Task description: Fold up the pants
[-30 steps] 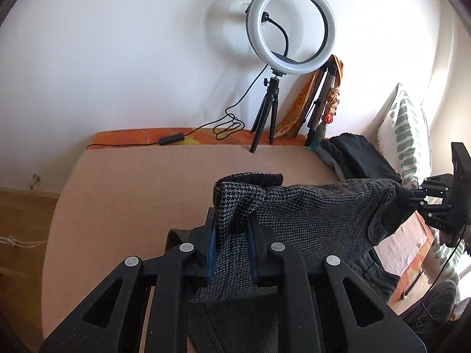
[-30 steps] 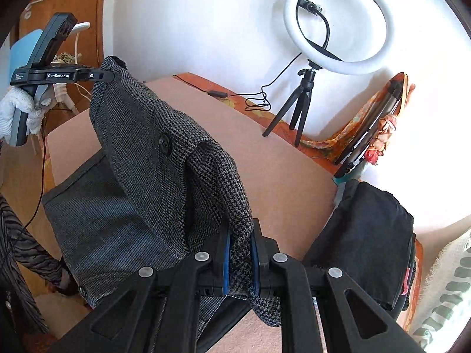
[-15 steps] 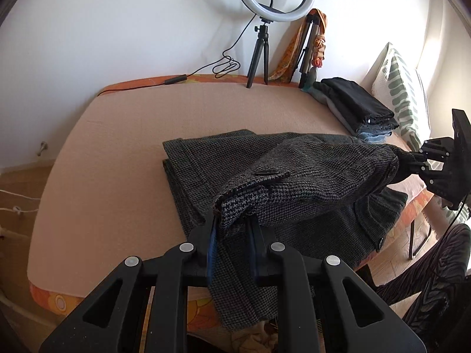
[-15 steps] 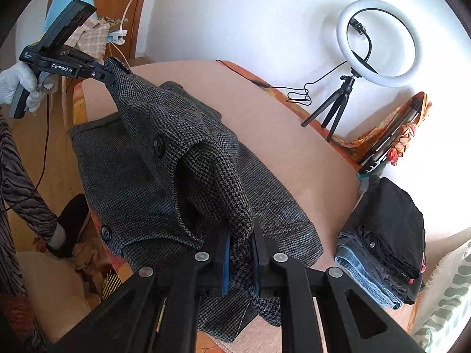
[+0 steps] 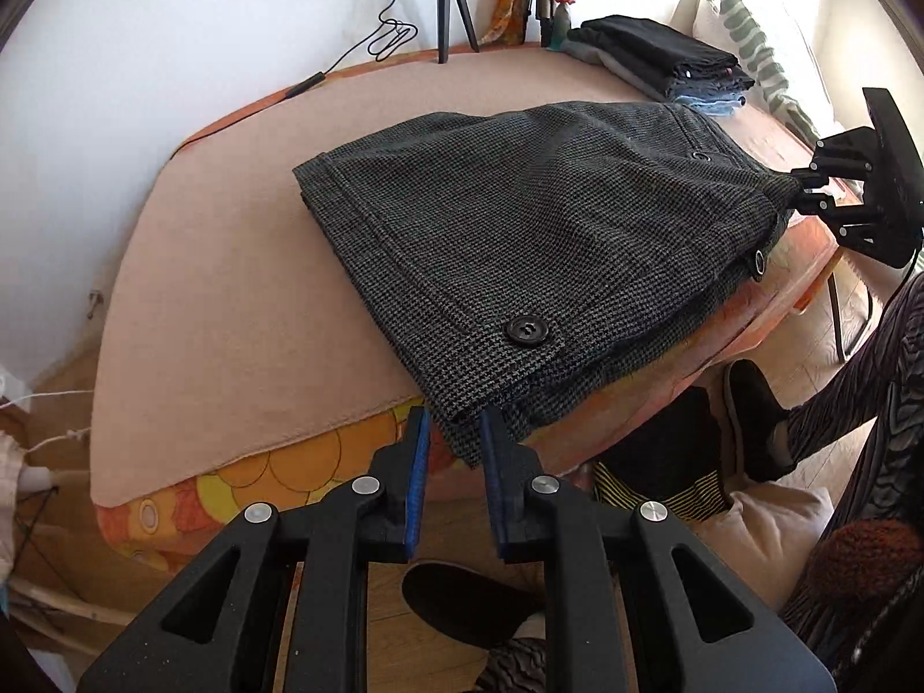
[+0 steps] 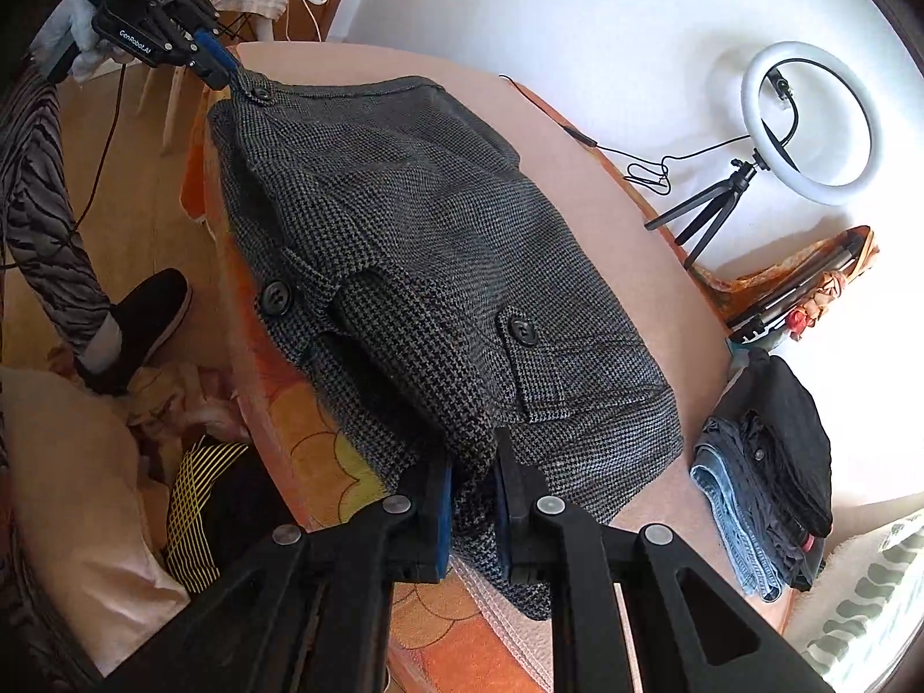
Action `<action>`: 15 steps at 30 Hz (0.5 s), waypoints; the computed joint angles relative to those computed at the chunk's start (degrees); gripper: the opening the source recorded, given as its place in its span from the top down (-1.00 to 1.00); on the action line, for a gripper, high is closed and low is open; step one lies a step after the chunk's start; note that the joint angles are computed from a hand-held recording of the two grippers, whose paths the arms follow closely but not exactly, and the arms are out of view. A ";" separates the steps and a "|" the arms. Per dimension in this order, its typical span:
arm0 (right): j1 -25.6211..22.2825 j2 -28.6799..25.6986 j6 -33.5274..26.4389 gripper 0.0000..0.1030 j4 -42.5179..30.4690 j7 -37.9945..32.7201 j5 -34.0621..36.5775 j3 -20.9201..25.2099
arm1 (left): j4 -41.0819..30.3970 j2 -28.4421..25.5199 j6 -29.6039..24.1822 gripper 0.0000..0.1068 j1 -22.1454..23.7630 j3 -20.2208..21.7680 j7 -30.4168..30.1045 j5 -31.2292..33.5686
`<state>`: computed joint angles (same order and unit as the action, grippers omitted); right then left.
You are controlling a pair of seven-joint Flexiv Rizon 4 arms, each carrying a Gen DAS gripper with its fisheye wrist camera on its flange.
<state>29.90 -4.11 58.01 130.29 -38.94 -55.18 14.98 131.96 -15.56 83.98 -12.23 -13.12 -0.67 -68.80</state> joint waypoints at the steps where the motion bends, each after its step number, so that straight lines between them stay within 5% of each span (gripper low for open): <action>1: 0.07 -0.01 -0.12 0.81 0.02 0.02 -0.02 0.07 | 0.44 0.55 -0.02 0.70 0.18 -0.03 0.50 -0.83; 10: 1.99 -0.34 -5.96 0.81 -0.45 -1.26 -4.28 0.87 | -4.76 1.60 -5.31 0.70 -3.98 1.65 6.26 -12.07; 15: 3.12 -0.55 -9.43 0.75 -0.55 -1.49 -2.93 1.51 | -9.35 -2.27 -10.73 0.70 -5.26 1.09 3.48 -7.53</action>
<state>33.01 -4.67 48.58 129.73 -40.43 -58.11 16.49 122.61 -17.83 73.25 -17.50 -12.03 2.81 -76.33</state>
